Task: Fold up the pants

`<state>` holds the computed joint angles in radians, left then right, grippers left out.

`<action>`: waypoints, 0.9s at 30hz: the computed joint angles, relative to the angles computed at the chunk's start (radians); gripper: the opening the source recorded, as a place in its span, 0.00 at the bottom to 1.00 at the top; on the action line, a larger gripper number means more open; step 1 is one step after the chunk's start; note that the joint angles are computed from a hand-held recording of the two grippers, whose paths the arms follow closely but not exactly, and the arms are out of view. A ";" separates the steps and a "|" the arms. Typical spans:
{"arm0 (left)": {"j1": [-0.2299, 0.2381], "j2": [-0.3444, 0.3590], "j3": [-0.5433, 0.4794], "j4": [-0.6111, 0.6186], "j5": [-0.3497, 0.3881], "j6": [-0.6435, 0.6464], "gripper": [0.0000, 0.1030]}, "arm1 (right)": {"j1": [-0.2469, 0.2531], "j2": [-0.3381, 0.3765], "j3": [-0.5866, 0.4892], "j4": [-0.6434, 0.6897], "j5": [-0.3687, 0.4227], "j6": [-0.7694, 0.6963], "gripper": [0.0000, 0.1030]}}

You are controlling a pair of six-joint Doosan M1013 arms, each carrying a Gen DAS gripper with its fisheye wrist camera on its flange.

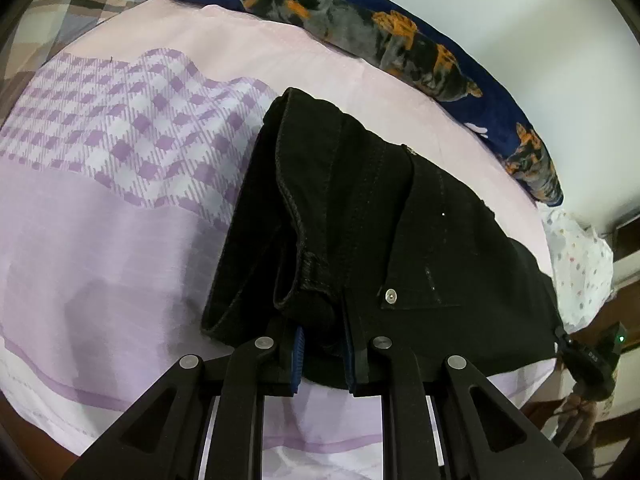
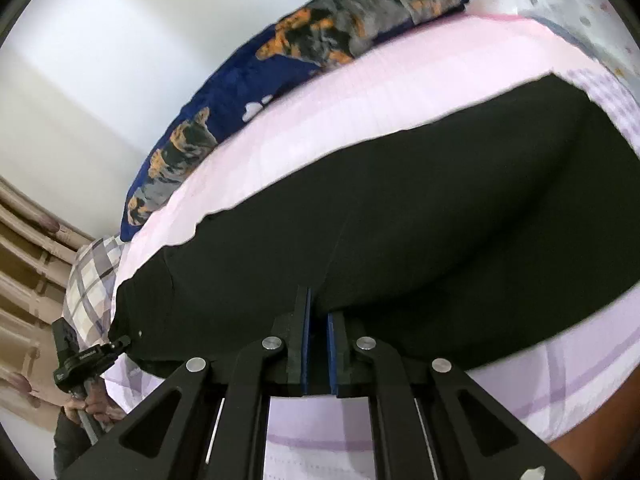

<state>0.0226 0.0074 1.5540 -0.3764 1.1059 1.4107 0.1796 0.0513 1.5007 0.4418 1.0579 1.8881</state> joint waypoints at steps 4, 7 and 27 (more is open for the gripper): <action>-0.024 -0.005 0.005 0.075 -0.004 0.019 0.16 | -0.003 0.007 0.021 0.017 0.039 0.024 0.06; -0.052 -0.013 0.009 0.153 -0.016 0.010 0.20 | -0.002 0.017 0.034 0.022 0.057 0.038 0.06; -0.246 -0.089 -0.002 0.400 -0.067 0.012 0.39 | -0.125 -0.016 0.148 0.275 -0.074 0.061 0.19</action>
